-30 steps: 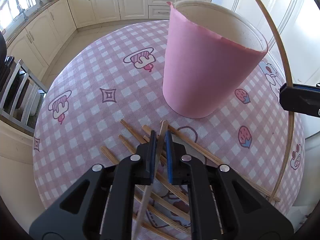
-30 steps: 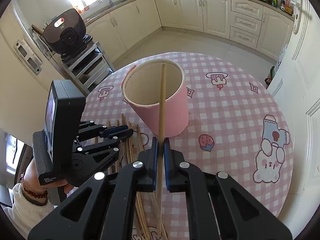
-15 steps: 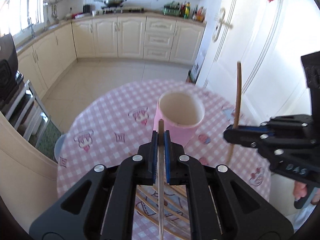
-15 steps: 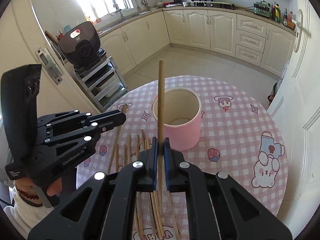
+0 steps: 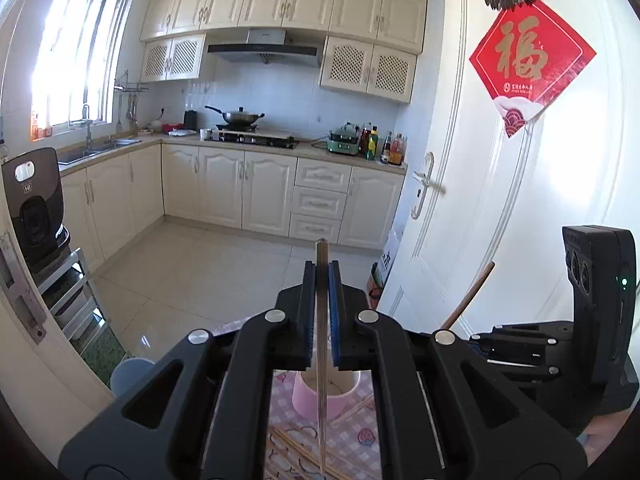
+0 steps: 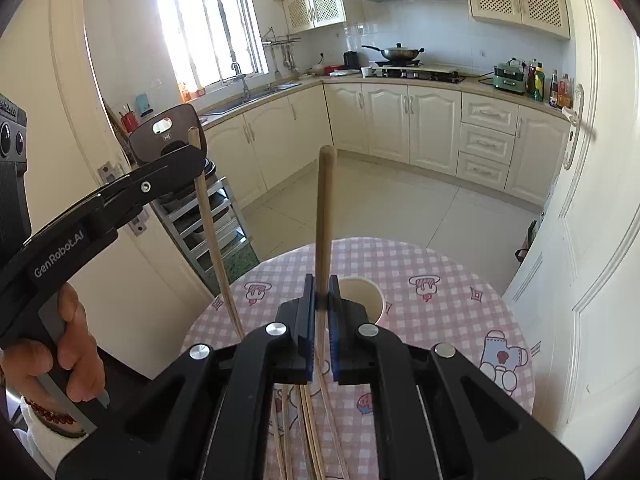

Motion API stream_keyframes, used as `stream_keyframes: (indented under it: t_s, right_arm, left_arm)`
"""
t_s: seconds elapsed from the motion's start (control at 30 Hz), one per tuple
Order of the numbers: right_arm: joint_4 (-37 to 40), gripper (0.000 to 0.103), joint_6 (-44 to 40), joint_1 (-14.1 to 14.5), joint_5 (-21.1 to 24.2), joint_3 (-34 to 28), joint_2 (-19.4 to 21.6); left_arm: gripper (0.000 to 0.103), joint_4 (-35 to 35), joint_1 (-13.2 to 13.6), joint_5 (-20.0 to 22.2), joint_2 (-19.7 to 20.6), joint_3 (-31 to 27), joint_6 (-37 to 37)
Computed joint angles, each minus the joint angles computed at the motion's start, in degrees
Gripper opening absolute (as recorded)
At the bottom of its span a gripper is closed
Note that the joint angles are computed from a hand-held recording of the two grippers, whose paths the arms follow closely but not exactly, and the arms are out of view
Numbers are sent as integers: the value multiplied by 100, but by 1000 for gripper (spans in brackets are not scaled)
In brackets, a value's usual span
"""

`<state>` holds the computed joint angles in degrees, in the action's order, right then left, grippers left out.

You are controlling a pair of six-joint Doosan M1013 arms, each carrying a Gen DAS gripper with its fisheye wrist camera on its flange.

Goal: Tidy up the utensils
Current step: 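Lower both held chopsticks upright into the pink cup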

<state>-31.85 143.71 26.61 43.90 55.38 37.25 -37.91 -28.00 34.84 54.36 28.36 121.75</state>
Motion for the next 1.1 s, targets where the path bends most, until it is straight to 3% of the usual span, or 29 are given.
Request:
stream_keyframes:
  t_s: [0.13, 0.4, 0.67, 1.1]
  right_arm:
    - [-511, 4, 463, 15, -22, -22, -10]
    - [-813, 4, 803, -47, -114, -35, -5]
    - [-1180, 4, 1100, -64, -189, 0, 16]
    - [-429, 4, 954, -168, -156, 192, 189]
  left_arm:
    - [6, -380, -54, -434, 23, -38, 179]
    - [6, -1464, -107, -1313, 56, 72, 941]
    - [6, -940, -158, -1259, 348, -266, 483]
    - [7, 206, -193, -546, 476, -212, -92]
